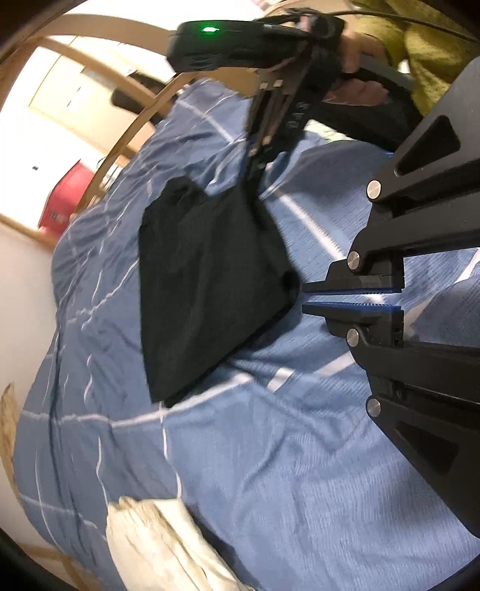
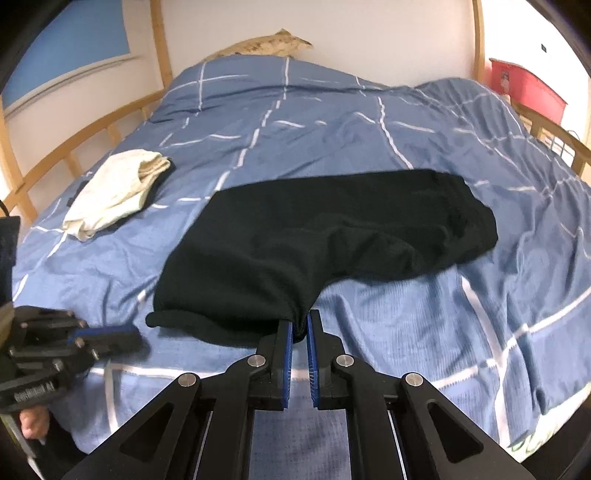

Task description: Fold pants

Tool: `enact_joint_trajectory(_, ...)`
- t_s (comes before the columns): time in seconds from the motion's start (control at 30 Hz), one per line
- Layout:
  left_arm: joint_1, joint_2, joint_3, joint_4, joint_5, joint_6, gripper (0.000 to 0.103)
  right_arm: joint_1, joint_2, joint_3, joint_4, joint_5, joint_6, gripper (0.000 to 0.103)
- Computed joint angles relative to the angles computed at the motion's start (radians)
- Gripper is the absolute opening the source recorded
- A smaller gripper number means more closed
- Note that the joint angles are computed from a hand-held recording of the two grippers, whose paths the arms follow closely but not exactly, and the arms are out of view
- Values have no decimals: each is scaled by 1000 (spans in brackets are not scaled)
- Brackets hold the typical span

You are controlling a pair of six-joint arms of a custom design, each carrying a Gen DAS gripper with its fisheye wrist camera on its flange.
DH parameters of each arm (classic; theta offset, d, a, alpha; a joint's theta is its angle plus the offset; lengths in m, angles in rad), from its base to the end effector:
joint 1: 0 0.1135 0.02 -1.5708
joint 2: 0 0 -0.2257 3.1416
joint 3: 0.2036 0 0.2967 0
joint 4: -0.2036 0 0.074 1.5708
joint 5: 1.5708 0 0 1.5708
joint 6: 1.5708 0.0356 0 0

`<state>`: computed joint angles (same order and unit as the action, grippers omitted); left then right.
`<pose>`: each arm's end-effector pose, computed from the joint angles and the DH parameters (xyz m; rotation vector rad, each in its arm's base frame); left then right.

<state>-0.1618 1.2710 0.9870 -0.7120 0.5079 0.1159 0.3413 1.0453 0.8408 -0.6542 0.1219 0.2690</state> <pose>0.2994 -0.0664 0.2171 0.5366 2.4524 -0.6665 0.2605 0.0879 0.2257 -0.0326 2.4249 0.1298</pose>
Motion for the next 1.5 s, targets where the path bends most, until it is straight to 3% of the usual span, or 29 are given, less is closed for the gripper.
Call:
enact_joint_trajectory(0.17, -4, 30, 25, 35, -3, -48, 25, -5, -19, -21, 0, -9, 7, 9)
enact_joint_trajectory(0.27, 0, 88, 71, 25, 34, -50, 26, -12, -23, -32, 8, -20, 9, 9)
enact_joint_trajectory(0.4, -7, 161, 123, 28, 10, -70, 26, -16, -18, -37, 9, -28, 8, 9)
enact_joint_trajectory(0.57, 25, 244, 170, -16, 93, -96, 28, -15, -16, -46, 15, -32, 4, 9)
enact_joint_trajectory(0.63, 31, 252, 172, -6, 117, -113, 27, -9, -13, -49, 18, -26, 0, 9)
enact_joint_trajectory(0.67, 31, 255, 176, -6, 129, -112, 21, -9, -11, -49, 20, -26, -1, 9)
enact_joint_trajectory(0.7, 31, 260, 182, -11, 149, -106, 4, -10, -11, -51, 21, -29, 1, 9)
enact_joint_trajectory(0.77, 24, 248, 183, -16, 155, -107, 4, -15, -14, -52, 21, -38, 1, 9)
enact_joint_trajectory(0.97, -1, 124, 167, -65, 105, -124, 4, -32, -50, -58, 12, -65, 11, 9)
enact_joint_trajectory(1.13, -31, 147, 227, -182, 19, -99, 4, -43, -56, -57, -3, -94, 22, 9)
enact_joint_trajectory(1.33, -28, 194, 214, -178, -34, -103, 6, -46, -63, -60, -26, -115, 24, 9)
enact_joint_trajectory(1.5, -38, 138, 164, -140, -163, -107, 11, -43, -94, -71, -66, -136, 15, 9)
